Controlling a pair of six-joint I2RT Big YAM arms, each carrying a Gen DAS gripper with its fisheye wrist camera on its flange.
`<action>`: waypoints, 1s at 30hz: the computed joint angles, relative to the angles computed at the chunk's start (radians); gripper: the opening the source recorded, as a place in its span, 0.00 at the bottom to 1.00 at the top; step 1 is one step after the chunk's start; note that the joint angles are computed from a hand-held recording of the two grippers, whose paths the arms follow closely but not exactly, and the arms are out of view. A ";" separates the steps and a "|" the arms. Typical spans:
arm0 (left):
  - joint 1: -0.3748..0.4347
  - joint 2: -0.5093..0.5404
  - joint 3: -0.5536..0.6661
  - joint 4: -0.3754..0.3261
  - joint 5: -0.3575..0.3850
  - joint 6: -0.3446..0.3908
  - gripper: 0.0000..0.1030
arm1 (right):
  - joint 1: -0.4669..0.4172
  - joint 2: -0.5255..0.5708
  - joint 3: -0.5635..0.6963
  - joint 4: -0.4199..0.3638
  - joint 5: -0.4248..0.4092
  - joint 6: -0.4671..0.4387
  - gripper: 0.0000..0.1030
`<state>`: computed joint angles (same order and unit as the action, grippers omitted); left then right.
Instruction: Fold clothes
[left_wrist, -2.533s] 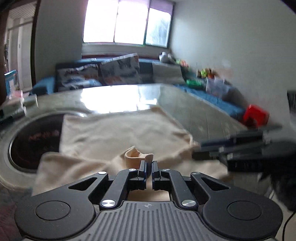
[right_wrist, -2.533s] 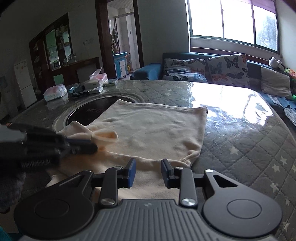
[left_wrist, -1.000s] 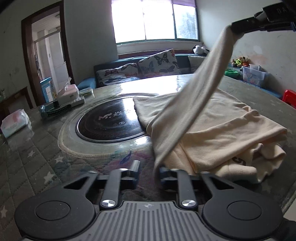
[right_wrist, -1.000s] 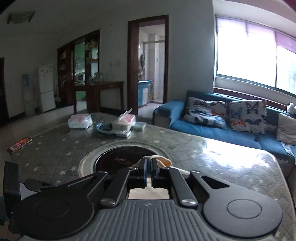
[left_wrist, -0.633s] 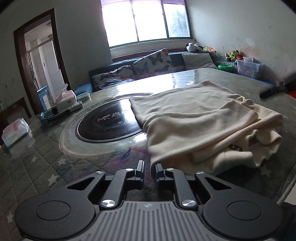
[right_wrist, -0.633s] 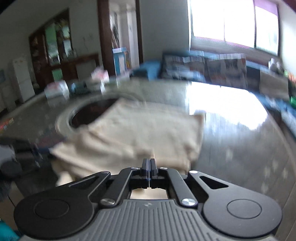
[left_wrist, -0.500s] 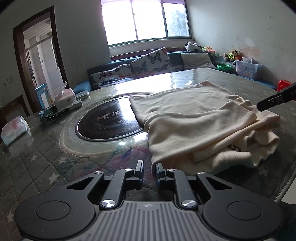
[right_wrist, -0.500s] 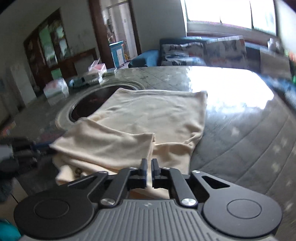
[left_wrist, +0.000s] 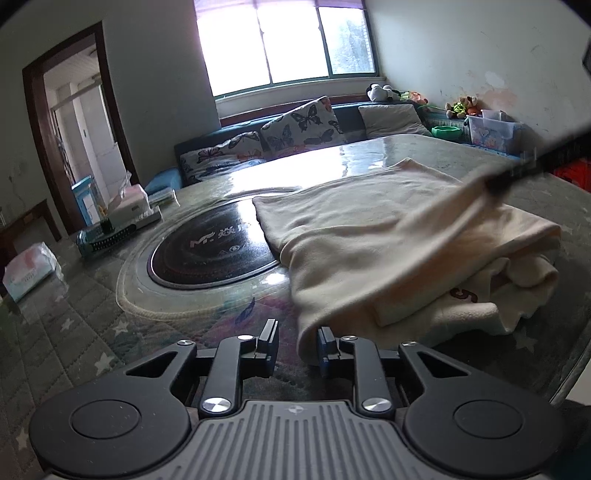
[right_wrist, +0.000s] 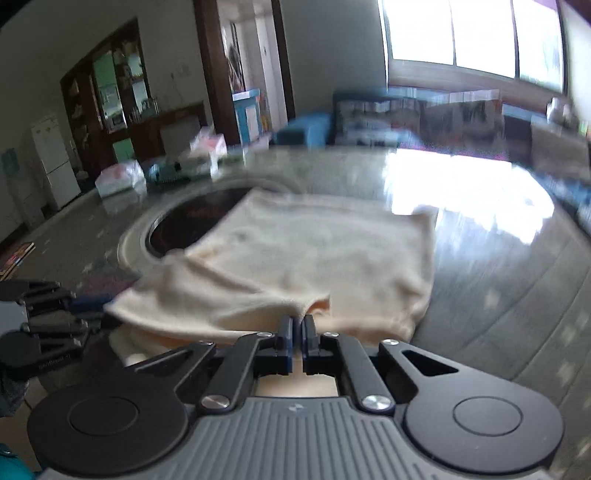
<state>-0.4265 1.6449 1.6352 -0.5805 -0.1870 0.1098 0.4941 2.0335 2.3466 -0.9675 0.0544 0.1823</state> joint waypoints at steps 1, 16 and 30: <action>-0.001 -0.003 -0.006 0.007 0.000 0.009 0.21 | 0.002 -0.011 -0.009 0.018 0.014 -0.010 0.04; 0.029 -0.021 0.014 -0.048 0.114 0.078 0.13 | -0.012 -0.090 -0.149 0.001 0.044 0.008 0.08; 0.045 0.126 0.279 -0.135 0.230 0.061 0.13 | -0.015 0.064 0.061 -0.020 0.032 -0.088 0.08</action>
<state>-0.3815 1.7709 1.9146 -0.7153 0.0434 0.1711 0.4791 2.0978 2.4073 -0.9872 0.0866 0.0939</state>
